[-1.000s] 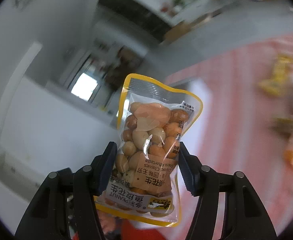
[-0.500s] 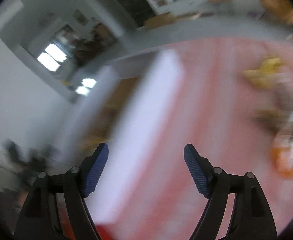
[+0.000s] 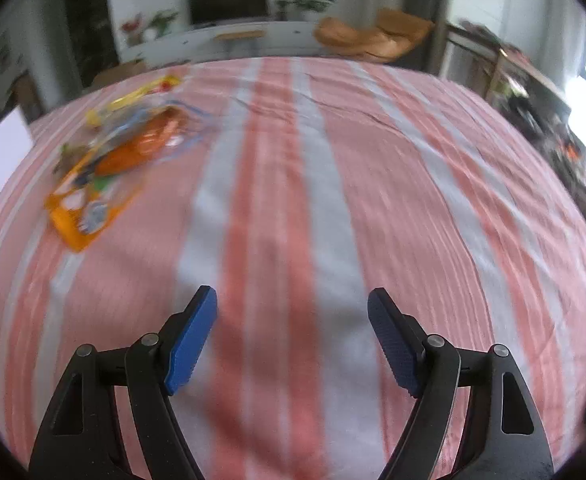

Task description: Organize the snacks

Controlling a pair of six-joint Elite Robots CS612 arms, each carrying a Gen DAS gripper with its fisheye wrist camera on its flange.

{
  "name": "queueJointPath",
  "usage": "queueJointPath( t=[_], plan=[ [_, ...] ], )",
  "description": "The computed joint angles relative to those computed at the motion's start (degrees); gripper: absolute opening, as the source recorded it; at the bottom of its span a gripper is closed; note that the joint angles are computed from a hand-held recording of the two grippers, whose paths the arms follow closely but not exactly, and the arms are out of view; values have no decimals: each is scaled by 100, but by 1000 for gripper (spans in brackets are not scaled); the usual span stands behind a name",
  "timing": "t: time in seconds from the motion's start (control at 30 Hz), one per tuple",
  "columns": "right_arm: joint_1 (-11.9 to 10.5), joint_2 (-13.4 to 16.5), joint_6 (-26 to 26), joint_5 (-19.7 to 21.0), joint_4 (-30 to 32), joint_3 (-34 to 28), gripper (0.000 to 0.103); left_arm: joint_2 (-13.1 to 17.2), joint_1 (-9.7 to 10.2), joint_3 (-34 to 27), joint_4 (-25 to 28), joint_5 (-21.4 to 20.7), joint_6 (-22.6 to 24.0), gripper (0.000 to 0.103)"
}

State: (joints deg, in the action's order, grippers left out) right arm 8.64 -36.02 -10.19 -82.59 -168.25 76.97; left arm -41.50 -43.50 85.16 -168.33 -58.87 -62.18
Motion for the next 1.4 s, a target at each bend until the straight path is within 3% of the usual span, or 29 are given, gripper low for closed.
queueJointPath(
  t=[0.17, 0.3, 0.37, 0.47, 1.4],
  plan=[
    [3, 25, -75, 19, 86, -140, 82, 514, 155, -854, 1475, -97, 180, 103],
    [-39, -20, -54, 43, -39, 67, 88, 740, 205, -1232, 2189, 24, 326, 103],
    [-20, -19, -45, 30, -27, 67, 90, 799, 210, -1314, 2137, -6, 393, 103],
    [-20, -44, -63, 11, -43, 119, 91, 640, 190, -1016, 1955, -2, 385, 103],
    [-15, -50, -57, -2, -44, 131, 92, 628, 184, -1009, 1983, 5, 386, 103]
  ],
)
